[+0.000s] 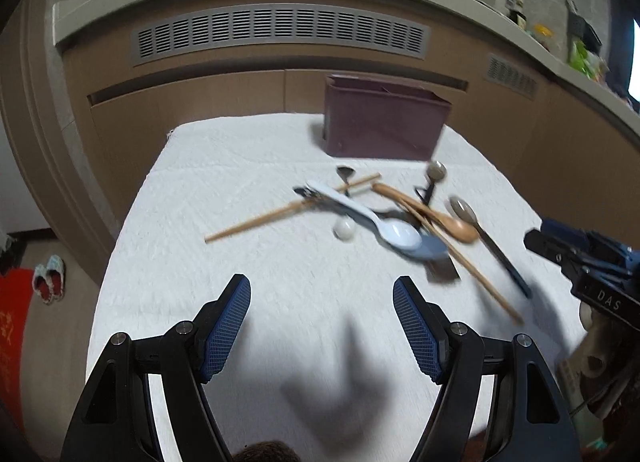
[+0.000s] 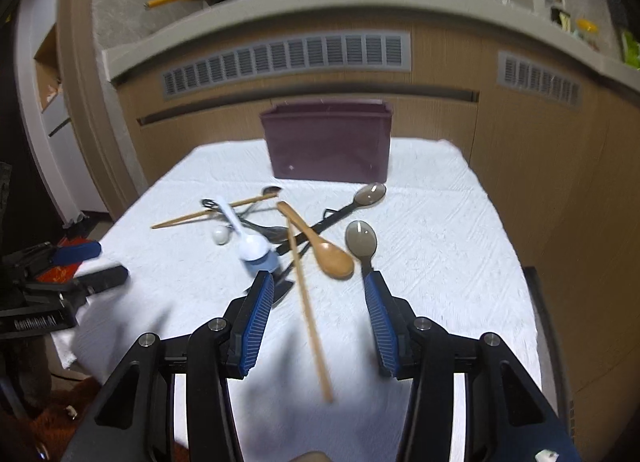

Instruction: Organize utensils

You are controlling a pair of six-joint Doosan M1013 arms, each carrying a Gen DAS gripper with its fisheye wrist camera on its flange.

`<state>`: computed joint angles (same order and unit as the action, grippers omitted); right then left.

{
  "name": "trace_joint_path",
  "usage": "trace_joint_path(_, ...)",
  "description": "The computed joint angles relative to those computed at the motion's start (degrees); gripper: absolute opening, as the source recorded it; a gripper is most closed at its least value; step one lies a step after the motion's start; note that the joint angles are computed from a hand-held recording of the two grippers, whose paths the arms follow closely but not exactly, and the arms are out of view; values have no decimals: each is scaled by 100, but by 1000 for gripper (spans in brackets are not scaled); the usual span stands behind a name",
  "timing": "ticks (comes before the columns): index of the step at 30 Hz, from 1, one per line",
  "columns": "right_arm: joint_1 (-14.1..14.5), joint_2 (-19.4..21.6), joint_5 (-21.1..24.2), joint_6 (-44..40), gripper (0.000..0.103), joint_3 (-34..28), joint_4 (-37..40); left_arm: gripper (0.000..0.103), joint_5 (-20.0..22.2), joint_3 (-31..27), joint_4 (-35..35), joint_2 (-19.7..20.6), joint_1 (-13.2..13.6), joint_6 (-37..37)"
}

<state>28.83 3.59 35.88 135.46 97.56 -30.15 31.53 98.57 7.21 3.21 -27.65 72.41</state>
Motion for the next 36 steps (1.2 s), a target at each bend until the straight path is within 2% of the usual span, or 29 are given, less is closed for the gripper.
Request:
trace_joint_path(4, -393, 318, 282, -961, 45, -391, 1119, 74, 14, -403, -931, 395, 280, 932)
trace_joint_path(7, -618, 533, 509, -1791, 45, -633, 2083, 74, 370, -774, -1501, 721, 423, 1630)
trace_joint_path(8, -624, 570, 515, -1884, 45, -662, 2085, 74, 483, -864, -1538, 806, 441, 1720)
trace_joint_path(11, -453, 642, 524, -1492, 44, -680, 1015, 74, 629, -969, -1586, 932, 431, 1769)
trace_joint_path(13, -420, 682, 549, -1377, 44, -691, 675, 70, 683, -980, -1628, 974, 400, 1753)
trace_joint_path(14, -430, 702, 563, -1336, 44, -706, 631, 65, 644, -958, -1601, 974, 368, 1738)
trace_joint_path(15, -443, 724, 576, -1259, 44, -722, 598, 55, 584, -941, -1439, 976, 320, 1654)
trace_joint_path(17, -491, 754, 562, -1278, 44, -752, 767, 54, 484, -921, -1035, 996, 218, 1460)
trace_joint_path(21, -537, 788, 530, -1388, 44, -802, 958, 54, 759, -1083, -1458, 1156, 217, 1722)
trace_joint_path(23, -531, 789, 523, -1251, 44, -798, 892, 53, 765, -1129, -1324, 1220, 175, 1622)
trace_joint_path(25, -540, 790, 516, -1021, 44, -796, 845, 42, 766, -1180, -978, 1282, 115, 1354)
trace_joint_path(27, -585, 811, 563, -846, 44, -838, 984, 41, 780, -1249, -1022, 1350, 121, 1345)
trace_joint_path(29, -667, 849, 526, -872, 44, -911, 1320, 28, 663, -1271, -1229, 1357, 160, 1479)
trace_joint_path(30, -692, 882, 501, -808, 44, -958, 1339, 14, 514, -1255, -1320, 1322, 182, 1554)
trace_joint_path(32, -705, 1026, 568, -472, 44, -1133, 1058, 13, -36, -1116, -1059, 1152, 190, 1396)
trace_joint_path(34, -759, 1254, 877, -138, 44, -1412, 996, 13, -490, -1004, -673, 991, 226, 1125)
trace_joint_path(36, -908, 1459, 1014, 30, 45, -1641, 1510, 13, -601, -1014, -890, 932, 336, 1266)
